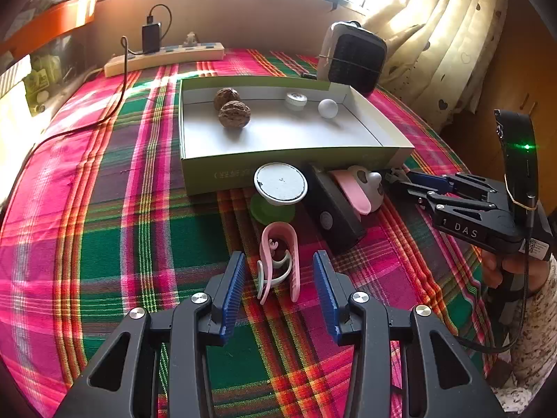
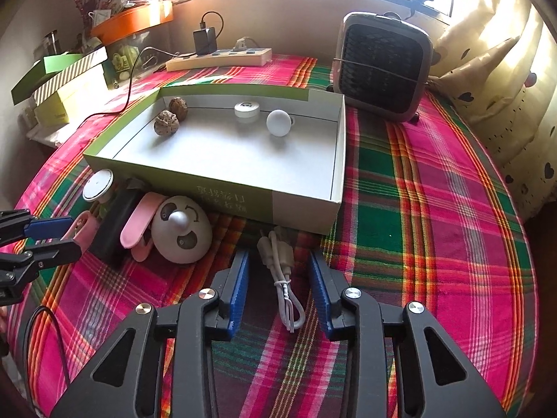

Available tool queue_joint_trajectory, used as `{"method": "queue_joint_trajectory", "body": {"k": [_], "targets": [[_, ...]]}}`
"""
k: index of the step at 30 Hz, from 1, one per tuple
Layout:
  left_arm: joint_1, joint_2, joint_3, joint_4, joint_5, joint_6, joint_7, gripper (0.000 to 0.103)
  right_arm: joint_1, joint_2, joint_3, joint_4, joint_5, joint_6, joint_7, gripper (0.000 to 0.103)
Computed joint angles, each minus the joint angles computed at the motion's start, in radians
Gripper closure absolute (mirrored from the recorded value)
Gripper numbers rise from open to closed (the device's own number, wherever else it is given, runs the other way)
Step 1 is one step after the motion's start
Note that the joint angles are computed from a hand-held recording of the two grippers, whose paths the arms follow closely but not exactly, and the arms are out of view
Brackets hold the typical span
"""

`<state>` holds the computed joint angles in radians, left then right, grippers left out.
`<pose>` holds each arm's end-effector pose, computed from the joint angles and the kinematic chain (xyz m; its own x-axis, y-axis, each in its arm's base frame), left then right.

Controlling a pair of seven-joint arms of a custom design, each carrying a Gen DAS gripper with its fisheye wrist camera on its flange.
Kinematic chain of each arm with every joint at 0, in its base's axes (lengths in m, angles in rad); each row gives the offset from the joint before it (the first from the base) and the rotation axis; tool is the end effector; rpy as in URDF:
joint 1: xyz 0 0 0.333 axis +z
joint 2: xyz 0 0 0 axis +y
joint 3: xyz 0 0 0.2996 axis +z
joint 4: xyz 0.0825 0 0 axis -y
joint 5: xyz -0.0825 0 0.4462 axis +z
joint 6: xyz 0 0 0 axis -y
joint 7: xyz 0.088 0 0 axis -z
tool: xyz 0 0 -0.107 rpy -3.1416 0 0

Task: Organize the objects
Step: 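Grasp the pink clip with the left gripper while the right gripper grasps the white USB cable, then lift and carry the pink clip and white cable over the box with both grippers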

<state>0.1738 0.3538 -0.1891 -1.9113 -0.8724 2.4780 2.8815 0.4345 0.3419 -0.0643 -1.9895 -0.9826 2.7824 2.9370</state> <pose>0.6850 -0.0034 0.2803 -0.6483 -0.7344 0.2007 -0.6737 0.4306 -0.6006 0.6110 0.2782 0.2670 -0.1303 -0.9914 0.0098 -0.7740 0.0955 -0.6259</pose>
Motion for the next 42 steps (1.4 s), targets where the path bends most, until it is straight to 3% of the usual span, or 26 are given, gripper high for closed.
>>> {"method": "queue_joint_trajectory", "body": {"k": [12, 21, 30, 37, 42], "targets": [[0.000, 0.009, -0.002, 0.010, 0.010, 0.000, -0.012, 0.065, 0.001, -0.004, -0.002, -0.004, -0.009, -0.007, 0.020, 0.083], [0.001, 0.010, -0.004, 0.010, 0.012, 0.007, -0.003, 0.065, -0.003, -0.019, -0.001, -0.022, -0.019, -0.006, 0.055, 0.084], [-0.010, 0.004, -0.012, -0.009, 0.013, 0.066, 0.028, 0.066, -0.008, -0.028, 0.006, -0.033, -0.030, -0.010, 0.080, 0.084], [-0.013, 0.006, -0.013, -0.015, 0.019, 0.108, 0.031, 0.081, -0.010, -0.027, 0.010, -0.032, -0.032, -0.015, 0.081, 0.084], [-0.008, 0.007, -0.016, -0.014, 0.019, 0.108, 0.032, 0.081, -0.011, -0.027, 0.010, -0.032, -0.033, -0.016, 0.081, 0.084]]}}
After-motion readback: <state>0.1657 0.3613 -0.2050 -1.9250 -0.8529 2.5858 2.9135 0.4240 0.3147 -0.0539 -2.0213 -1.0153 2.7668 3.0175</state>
